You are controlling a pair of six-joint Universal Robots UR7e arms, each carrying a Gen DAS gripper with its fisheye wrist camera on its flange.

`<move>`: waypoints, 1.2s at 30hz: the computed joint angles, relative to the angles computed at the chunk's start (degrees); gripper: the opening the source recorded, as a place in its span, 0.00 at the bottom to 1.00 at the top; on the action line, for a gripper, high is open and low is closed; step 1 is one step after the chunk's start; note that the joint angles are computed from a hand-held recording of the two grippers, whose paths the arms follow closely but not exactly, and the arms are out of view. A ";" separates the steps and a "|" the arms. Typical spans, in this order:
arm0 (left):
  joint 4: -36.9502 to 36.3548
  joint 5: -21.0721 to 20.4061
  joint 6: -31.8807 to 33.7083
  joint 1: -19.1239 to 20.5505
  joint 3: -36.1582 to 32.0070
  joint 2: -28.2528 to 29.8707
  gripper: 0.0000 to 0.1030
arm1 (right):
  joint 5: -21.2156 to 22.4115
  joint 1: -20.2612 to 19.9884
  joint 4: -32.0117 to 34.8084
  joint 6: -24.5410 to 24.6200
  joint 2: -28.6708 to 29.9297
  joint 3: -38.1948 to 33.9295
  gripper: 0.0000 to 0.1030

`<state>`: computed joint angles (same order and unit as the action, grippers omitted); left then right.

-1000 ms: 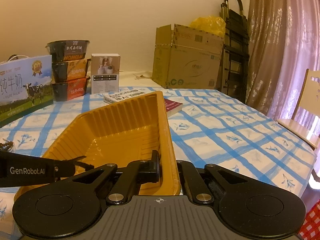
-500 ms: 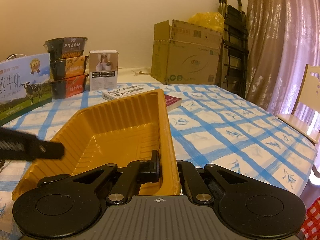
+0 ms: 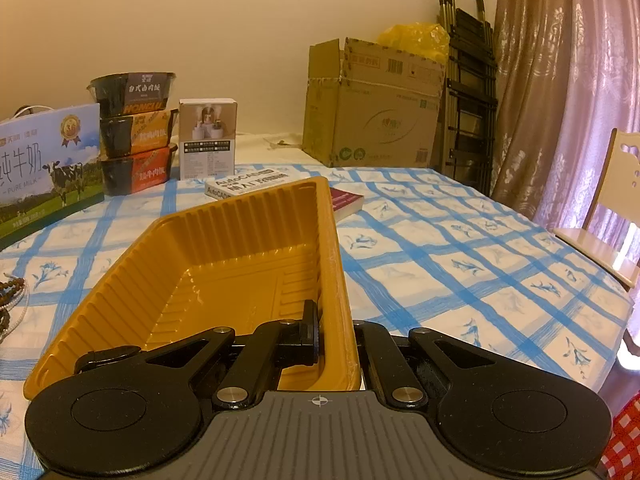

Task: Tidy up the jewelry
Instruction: 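Grasp a black hair clip from the bead pile with the left tool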

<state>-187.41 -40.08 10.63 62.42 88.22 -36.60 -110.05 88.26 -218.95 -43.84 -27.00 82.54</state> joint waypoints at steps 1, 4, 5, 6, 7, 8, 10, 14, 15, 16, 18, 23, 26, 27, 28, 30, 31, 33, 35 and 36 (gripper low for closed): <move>-0.12 1.16 0.34 0.29 0.58 -0.56 0.33 | -0.02 0.01 0.06 0.05 0.00 -0.04 0.03; -0.48 4.68 0.70 1.02 2.72 -2.29 0.33 | -0.04 0.01 0.05 0.04 -0.01 0.00 0.03; -0.50 5.33 0.45 1.21 3.53 -2.90 0.33 | -0.14 0.02 0.07 0.06 -0.02 -0.01 0.03; -0.48 6.05 0.09 1.35 4.28 -3.42 0.33 | -0.17 -0.03 -0.04 0.06 -0.05 0.11 0.03; -0.32 6.65 -0.33 1.48 5.01 -3.89 0.33 | -0.21 -0.08 -0.12 0.06 -0.10 0.25 0.03; -0.05 7.11 -0.94 1.56 5.93 -4.43 0.33 | -0.24 -0.13 -0.16 0.10 -0.18 0.38 0.03; 0.65 7.52 -2.11 1.66 7.39 -5.22 0.33 | -0.33 -0.18 -0.31 0.14 -0.24 0.60 0.03; 2.94 7.12 -4.92 1.56 10.41 -6.79 0.33 | -0.37 -0.17 -0.38 0.07 -0.25 0.66 0.03; 3.71 6.77 -5.67 1.48 11.03 -7.15 0.33 | -0.37 -0.17 -0.39 -0.01 -0.24 0.64 0.03; 4.32 6.25 -6.15 1.44 11.46 -7.41 0.33 | -0.42 -0.14 -0.46 -0.09 -0.24 0.70 0.03; 4.91 5.28 -6.08 1.23 11.60 -7.26 0.33 | -0.45 -0.13 -0.42 -0.05 -0.24 0.71 0.03; 4.34 2.71 -3.83 0.68 11.48 -6.34 0.33 | -0.51 -0.12 -0.52 0.02 -0.31 0.90 0.03; 5.08 1.17 -3.72 0.60 10.98 -5.83 0.33 | -0.53 -0.12 -0.46 0.07 -0.32 0.89 0.03; 5.02 0.92 -3.41 0.57 10.82 -5.63 0.33 | -0.60 -0.06 -0.42 0.09 -0.27 0.81 0.03; 4.81 0.69 -2.86 0.53 10.65 -5.36 0.33 | -0.56 -0.09 -0.49 0.06 -0.35 0.97 0.03; 3.95 0.83 -1.50 0.62 10.16 -4.80 0.33 | -0.62 -0.05 -0.43 0.08 -0.27 0.81 0.03; 3.25 1.10 -0.56 0.77 9.74 -4.45 0.33 | -0.61 -0.04 -0.42 0.06 -0.24 0.76 0.03; 1.38 1.94 2.07 1.30 8.44 -3.56 0.33 | -0.63 -0.04 -0.42 0.07 -0.24 0.77 0.03; 0.63 3.01 4.62 2.01 6.69 -2.69 0.33 | -0.60 -0.09 -0.47 0.12 -0.34 0.95 0.03; 0.19 3.39 6.01 2.41 5.80 -2.24 0.33 | -0.66 -0.03 -0.39 0.06 -0.23 0.75 0.03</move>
<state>-187.23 -36.70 16.64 64.83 94.02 -38.83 -110.71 88.23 -219.34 -43.78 -27.24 83.29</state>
